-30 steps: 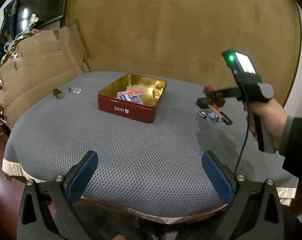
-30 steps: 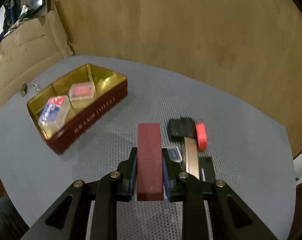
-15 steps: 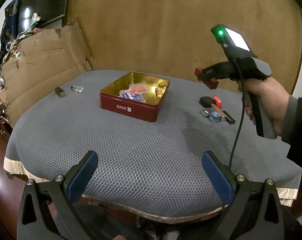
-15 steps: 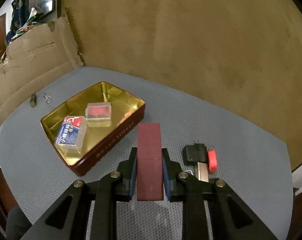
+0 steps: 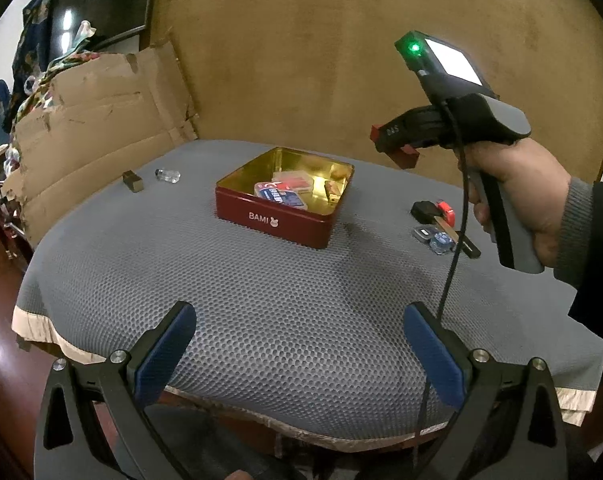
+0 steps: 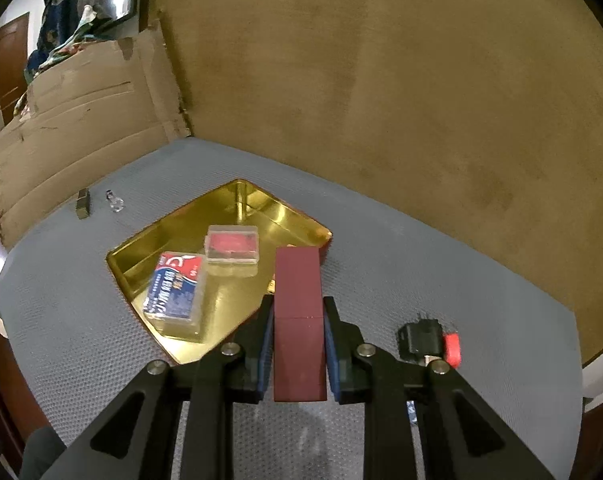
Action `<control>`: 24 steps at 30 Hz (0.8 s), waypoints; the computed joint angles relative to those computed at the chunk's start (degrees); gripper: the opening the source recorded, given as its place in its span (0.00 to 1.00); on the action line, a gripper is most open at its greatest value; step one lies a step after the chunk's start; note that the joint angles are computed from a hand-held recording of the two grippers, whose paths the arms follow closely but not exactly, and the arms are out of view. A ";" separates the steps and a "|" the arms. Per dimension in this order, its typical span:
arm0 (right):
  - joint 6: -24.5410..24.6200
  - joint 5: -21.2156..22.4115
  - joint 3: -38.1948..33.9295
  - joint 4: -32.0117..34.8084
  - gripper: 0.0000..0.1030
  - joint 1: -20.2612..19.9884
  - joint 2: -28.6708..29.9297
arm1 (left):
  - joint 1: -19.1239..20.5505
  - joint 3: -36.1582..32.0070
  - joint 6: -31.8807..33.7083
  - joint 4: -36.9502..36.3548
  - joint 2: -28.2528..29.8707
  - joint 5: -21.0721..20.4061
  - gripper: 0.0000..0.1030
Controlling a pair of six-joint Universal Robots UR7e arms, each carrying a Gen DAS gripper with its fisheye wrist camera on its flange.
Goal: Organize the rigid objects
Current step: 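Lift the maroon bar with the right tool and carry it over the tin, then lower the maroon bar into the tin and open the right tool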
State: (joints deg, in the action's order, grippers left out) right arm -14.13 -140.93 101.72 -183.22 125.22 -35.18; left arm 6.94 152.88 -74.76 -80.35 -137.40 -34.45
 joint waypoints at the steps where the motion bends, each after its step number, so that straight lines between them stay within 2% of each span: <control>1: -0.07 0.08 -0.25 0.25 0.21 0.08 0.24 | 0.05 -0.06 -0.13 0.09 0.07 0.02 0.99; 13: 0.34 1.45 -3.21 2.75 0.21 0.26 3.37 | 0.93 -0.27 0.65 -0.62 -0.38 -0.05 0.99; 16: 1.62 3.30 -3.72 3.92 0.21 -0.14 3.96 | 1.98 -0.35 1.14 -1.44 -0.35 -0.16 0.99; 24: 1.79 4.12 -6.60 6.15 0.21 -0.47 6.94 | 4.48 -0.70 2.36 -3.24 -1.01 0.31 0.99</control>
State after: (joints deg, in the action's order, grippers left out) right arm -12.34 -136.80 95.13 -177.08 124.75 -28.25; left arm 11.42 152.19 -72.39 -83.60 -138.41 -34.14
